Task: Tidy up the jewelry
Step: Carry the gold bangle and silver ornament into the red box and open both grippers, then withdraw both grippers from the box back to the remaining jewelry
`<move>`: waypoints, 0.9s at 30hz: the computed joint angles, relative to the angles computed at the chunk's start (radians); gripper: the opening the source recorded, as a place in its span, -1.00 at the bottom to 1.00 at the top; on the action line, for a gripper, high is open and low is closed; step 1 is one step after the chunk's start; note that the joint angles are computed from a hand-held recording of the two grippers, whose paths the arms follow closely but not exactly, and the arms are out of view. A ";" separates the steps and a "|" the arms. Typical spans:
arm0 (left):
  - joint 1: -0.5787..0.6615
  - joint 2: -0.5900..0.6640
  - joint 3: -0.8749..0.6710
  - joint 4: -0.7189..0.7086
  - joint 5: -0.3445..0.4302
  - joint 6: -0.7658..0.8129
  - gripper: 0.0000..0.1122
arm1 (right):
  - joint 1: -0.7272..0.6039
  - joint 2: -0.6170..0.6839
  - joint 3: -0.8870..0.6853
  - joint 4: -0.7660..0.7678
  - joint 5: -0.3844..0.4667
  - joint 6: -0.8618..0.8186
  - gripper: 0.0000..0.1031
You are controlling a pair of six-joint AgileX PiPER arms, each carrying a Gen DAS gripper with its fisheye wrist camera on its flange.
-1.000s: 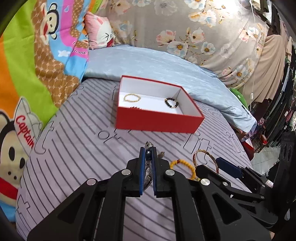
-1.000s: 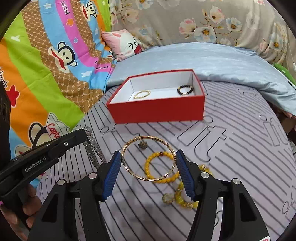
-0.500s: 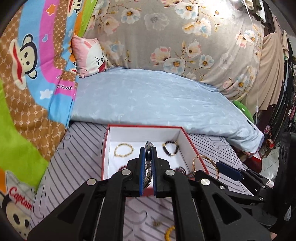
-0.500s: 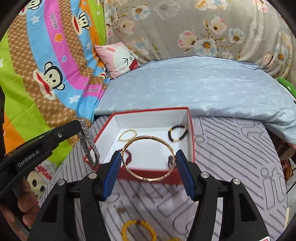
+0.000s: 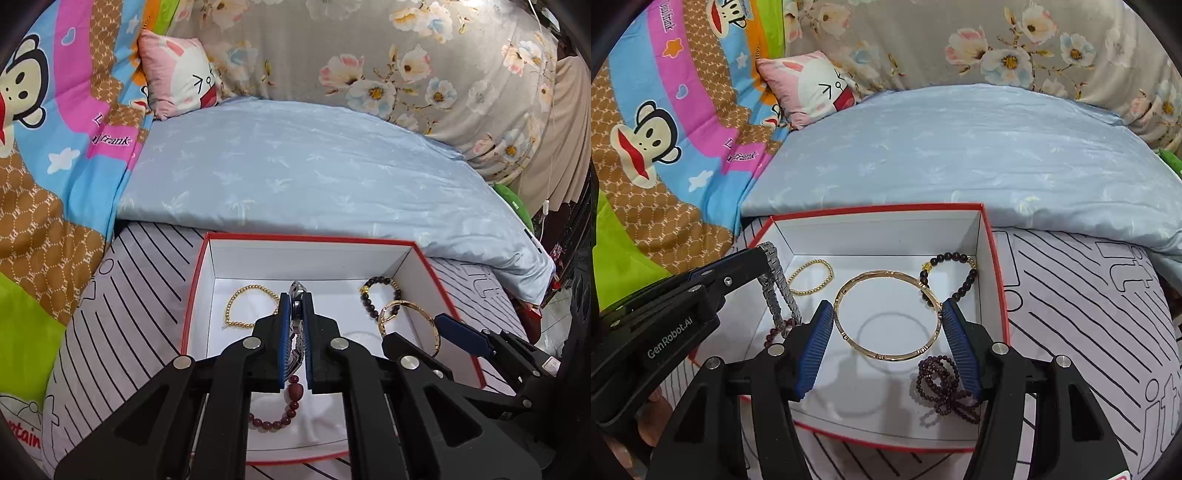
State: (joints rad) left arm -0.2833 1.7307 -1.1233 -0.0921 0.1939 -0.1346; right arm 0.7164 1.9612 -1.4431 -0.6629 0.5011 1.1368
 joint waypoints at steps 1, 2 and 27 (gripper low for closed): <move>0.001 0.009 -0.005 0.001 0.000 0.001 -0.89 | -0.003 0.008 -0.007 0.009 0.001 -0.007 0.14; -0.001 0.017 -0.007 0.024 -0.002 -0.023 -0.88 | -0.007 0.017 -0.017 0.019 0.003 -0.019 0.14; -0.051 -0.215 0.201 0.295 0.006 -0.301 -0.31 | 0.093 -0.234 0.250 -0.175 0.067 0.252 0.21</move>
State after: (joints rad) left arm -0.3339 1.5153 -0.9222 0.2033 0.2003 -0.4355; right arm 0.8090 1.7273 -1.1932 -0.8377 0.5685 1.3885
